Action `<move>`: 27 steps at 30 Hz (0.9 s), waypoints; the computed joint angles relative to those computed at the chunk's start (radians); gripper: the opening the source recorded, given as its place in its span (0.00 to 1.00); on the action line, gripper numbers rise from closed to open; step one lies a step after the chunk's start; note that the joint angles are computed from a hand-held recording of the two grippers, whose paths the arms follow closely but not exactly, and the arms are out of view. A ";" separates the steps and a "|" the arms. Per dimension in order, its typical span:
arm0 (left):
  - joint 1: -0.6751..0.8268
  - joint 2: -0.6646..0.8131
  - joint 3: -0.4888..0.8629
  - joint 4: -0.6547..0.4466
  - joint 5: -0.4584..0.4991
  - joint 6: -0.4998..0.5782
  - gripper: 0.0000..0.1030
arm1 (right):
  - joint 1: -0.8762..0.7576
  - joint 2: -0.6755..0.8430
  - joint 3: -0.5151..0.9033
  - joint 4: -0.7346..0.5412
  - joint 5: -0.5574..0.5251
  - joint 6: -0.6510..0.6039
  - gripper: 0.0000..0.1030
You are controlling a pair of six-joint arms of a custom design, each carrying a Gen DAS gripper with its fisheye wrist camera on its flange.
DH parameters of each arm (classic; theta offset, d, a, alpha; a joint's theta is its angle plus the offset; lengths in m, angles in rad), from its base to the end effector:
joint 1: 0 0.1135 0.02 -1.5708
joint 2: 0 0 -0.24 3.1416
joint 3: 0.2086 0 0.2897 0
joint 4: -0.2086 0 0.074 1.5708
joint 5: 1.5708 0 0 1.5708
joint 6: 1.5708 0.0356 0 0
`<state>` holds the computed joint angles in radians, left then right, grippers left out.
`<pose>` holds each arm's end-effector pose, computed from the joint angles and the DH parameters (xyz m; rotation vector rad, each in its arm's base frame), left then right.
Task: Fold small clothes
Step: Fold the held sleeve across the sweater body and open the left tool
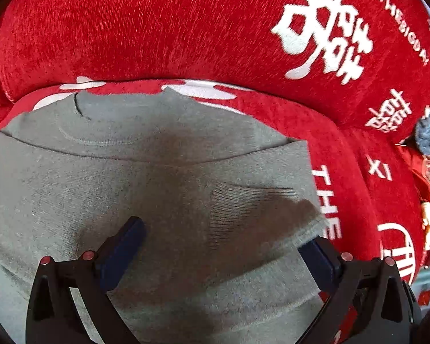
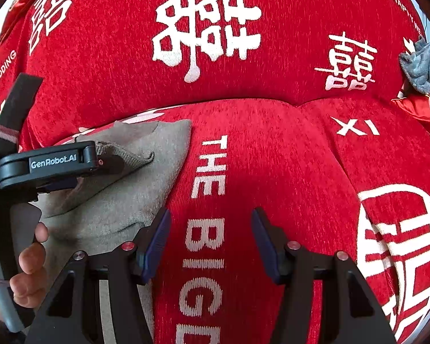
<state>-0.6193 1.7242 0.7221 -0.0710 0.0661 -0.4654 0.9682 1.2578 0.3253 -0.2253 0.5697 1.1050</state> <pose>0.2528 -0.1831 0.0479 0.2316 2.7063 -0.4332 0.1319 0.1579 0.0547 0.3172 2.4325 0.0764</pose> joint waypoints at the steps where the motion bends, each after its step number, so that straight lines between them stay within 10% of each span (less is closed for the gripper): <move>1: 0.015 -0.015 -0.013 0.011 0.031 0.012 1.00 | -0.002 -0.009 -0.005 0.005 -0.003 -0.001 0.59; 7: 0.139 -0.257 -0.176 0.027 0.183 0.113 1.00 | -0.020 -0.087 -0.004 0.038 -0.017 -0.024 0.60; 19: 0.128 -0.143 -0.204 0.017 -0.138 0.219 1.00 | -0.093 0.492 0.446 -0.013 -0.153 -0.193 0.59; 27: 0.297 -0.507 -0.386 -0.031 -0.074 0.368 1.00 | -0.017 0.339 0.353 -0.028 -0.076 -0.111 0.60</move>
<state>-0.3218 1.2169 0.3359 -0.1019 -0.0075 -0.0972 0.9509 1.5968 0.6785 -0.2529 0.4935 0.9935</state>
